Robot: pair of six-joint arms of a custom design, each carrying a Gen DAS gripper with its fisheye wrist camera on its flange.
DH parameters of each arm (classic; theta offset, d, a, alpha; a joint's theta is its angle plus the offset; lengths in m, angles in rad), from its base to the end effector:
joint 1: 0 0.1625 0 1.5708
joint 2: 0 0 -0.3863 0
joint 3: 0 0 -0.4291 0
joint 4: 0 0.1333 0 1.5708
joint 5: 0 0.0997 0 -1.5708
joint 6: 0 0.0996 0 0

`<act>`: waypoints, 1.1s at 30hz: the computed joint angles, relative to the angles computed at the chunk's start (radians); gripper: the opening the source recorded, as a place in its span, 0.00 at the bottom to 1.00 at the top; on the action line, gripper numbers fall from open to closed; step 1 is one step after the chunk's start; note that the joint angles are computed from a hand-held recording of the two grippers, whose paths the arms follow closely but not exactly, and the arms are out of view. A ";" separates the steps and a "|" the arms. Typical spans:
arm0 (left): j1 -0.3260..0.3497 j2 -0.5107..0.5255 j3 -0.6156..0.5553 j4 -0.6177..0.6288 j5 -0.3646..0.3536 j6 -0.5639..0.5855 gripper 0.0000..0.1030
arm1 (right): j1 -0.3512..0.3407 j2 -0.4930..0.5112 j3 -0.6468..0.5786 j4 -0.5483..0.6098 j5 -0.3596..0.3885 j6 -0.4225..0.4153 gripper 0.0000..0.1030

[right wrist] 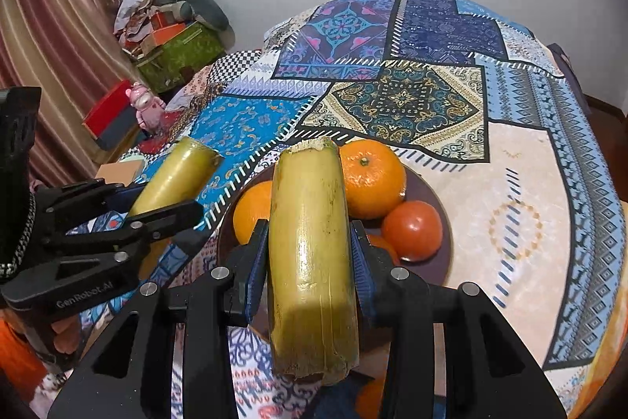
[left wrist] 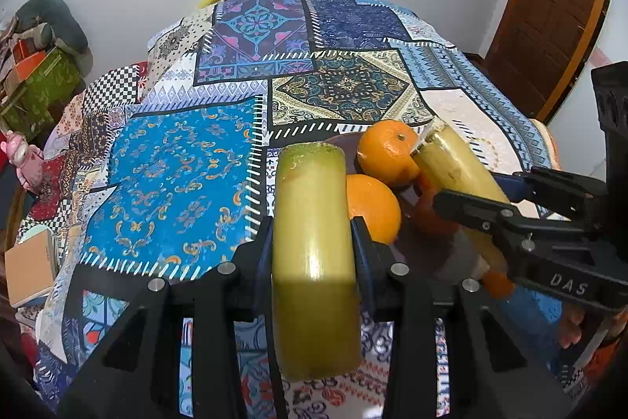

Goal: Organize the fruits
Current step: 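Lower both yellow rolls onto the plate and open both tools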

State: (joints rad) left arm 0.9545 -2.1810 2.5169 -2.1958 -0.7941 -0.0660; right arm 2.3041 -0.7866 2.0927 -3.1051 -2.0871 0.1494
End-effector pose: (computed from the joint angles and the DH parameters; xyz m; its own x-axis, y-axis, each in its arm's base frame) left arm -0.0074 -0.3619 0.2980 -0.7325 0.1971 -0.6516 0.5068 0.7969 -0.3288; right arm 0.3984 -0.3165 -0.0400 -0.8099 -0.3858 0.4418 -0.5374 0.7899 -0.2953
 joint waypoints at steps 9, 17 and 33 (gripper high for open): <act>0.058 0.113 -0.052 -0.111 -0.049 0.036 0.36 | -0.027 0.036 -0.036 0.010 -0.004 0.030 0.35; 0.043 0.138 -0.059 -0.119 -0.064 0.028 0.36 | -0.059 0.011 -0.025 0.032 0.056 0.059 0.37; -0.002 0.224 -0.074 -0.120 -0.068 -0.028 0.36 | -0.052 -0.099 0.068 0.002 -0.011 0.011 0.37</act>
State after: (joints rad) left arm 0.9524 -1.9572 2.4429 -2.3162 -0.8625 -0.0942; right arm 2.2522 -0.8852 2.1605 -3.1030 -2.0986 0.1602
